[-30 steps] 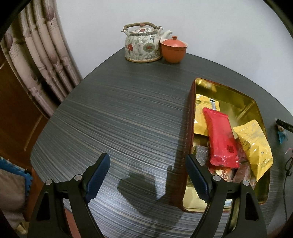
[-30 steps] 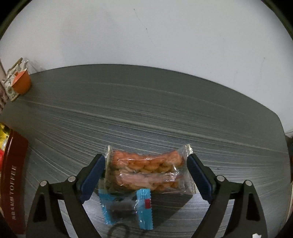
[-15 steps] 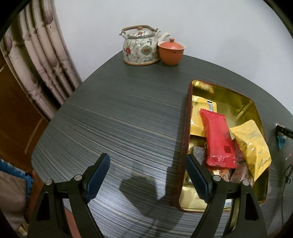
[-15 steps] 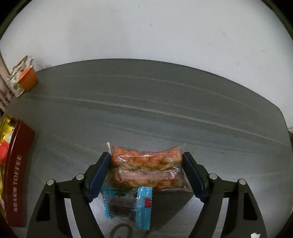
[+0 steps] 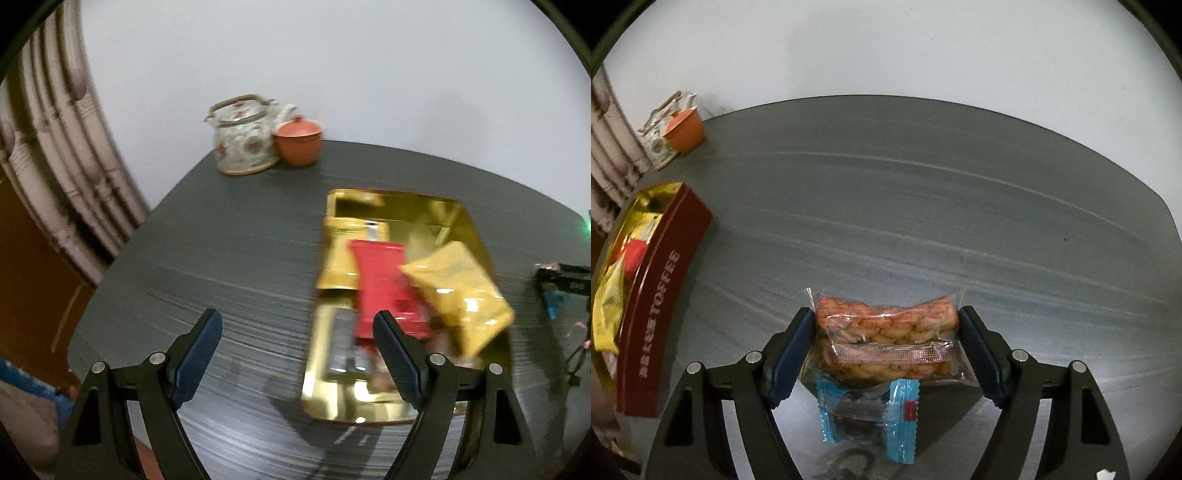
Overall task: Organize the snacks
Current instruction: 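Grasp the blue wrapped candy with the left tool while the right tool holds the nut bag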
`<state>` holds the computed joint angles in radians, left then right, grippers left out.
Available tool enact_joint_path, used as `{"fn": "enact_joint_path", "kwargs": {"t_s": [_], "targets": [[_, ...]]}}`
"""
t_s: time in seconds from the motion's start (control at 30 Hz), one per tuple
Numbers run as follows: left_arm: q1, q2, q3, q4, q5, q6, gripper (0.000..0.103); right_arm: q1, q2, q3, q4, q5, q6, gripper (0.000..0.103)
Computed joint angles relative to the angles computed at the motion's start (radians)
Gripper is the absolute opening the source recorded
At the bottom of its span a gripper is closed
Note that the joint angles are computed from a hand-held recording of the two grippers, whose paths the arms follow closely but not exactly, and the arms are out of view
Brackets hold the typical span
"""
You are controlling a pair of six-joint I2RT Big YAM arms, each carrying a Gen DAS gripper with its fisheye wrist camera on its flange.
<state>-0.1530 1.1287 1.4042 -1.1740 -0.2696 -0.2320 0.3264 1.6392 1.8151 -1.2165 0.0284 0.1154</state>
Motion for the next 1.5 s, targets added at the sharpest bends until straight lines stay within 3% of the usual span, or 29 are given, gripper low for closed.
{"fn": "enact_joint_path", "kwargs": {"t_s": [0.2,0.47,0.83,1.0,1.33,1.5], "targets": [[-0.123,0.001,0.011,0.031,-0.014,-0.005,0.084,-0.012,-0.057,-0.078,0.017,-0.043,0.008,0.075],[-0.253,0.088,0.104,0.049,0.002,0.03,0.084,-0.063,-0.091,-0.124,0.049,-0.042,0.019,0.074],[-0.408,0.248,0.211,0.056,0.054,0.055,0.084,-0.117,-0.169,-0.234,0.118,0.042,-0.018,0.074],[-0.437,0.324,0.26,0.063,0.106,0.044,0.084,-0.125,-0.223,-0.308,0.172,0.072,-0.027,0.074],[-0.474,0.401,0.306,0.087,0.116,0.065,0.084,-0.14,-0.287,-0.395,0.233,0.093,-0.077,0.074],[-0.48,0.415,0.306,0.101,0.119,0.08,0.084,-0.135,-0.297,-0.412,0.248,0.107,-0.055,0.074]]}}
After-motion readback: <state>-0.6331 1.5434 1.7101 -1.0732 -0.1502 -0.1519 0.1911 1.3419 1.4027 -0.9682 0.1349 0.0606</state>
